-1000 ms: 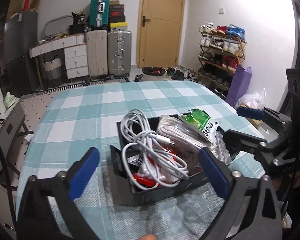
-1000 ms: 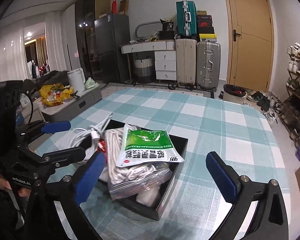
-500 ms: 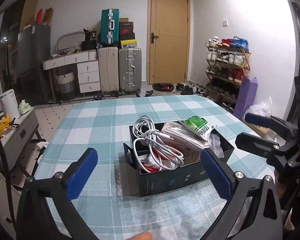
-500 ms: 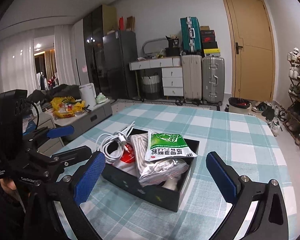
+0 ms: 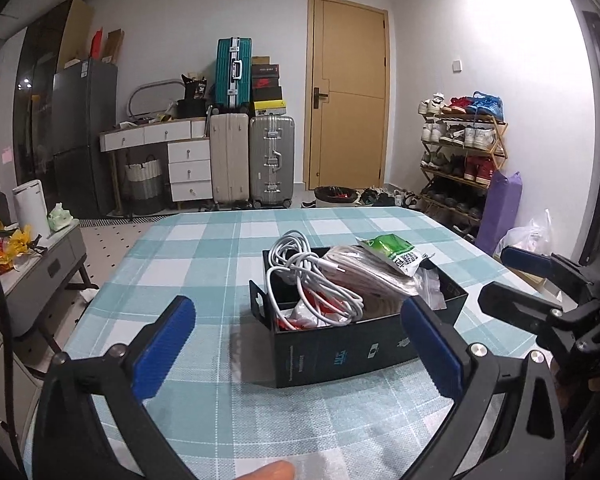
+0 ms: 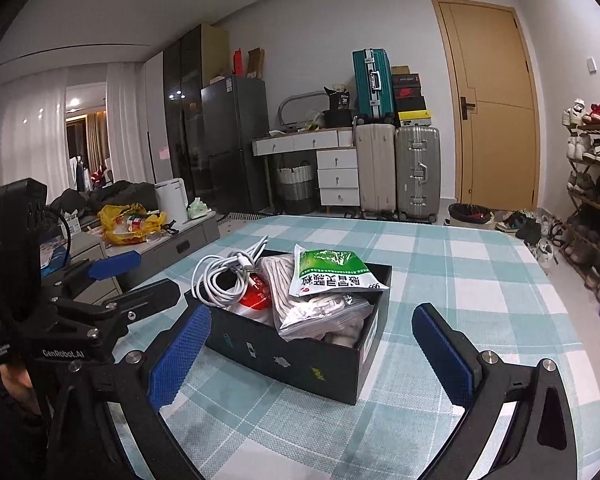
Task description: Organize soft objects
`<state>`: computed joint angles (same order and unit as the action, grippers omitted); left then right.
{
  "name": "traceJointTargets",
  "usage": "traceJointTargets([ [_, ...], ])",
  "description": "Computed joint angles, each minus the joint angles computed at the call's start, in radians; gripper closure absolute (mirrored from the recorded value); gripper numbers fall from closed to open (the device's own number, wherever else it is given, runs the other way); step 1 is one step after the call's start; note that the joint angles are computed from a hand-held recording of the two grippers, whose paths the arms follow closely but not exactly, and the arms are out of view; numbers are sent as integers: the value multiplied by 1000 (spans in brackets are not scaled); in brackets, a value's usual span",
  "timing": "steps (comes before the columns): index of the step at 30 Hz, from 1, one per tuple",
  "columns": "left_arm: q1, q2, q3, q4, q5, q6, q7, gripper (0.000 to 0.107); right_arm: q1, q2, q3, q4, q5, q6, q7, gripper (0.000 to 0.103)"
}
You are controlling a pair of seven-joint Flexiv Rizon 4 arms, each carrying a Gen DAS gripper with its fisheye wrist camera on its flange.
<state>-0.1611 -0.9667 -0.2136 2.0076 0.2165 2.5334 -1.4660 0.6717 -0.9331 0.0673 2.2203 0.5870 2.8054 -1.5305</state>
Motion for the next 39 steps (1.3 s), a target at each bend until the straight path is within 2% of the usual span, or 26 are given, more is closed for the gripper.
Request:
traceJointTargets([
  [5,-21,-19,13,-9,-21,33,15,4,17,-12,-5,-16,34,8,-23,1],
  [39,-24,-35,12,-17,-32,63,15,4,29,-44,13,-55,99,52,-74,0],
])
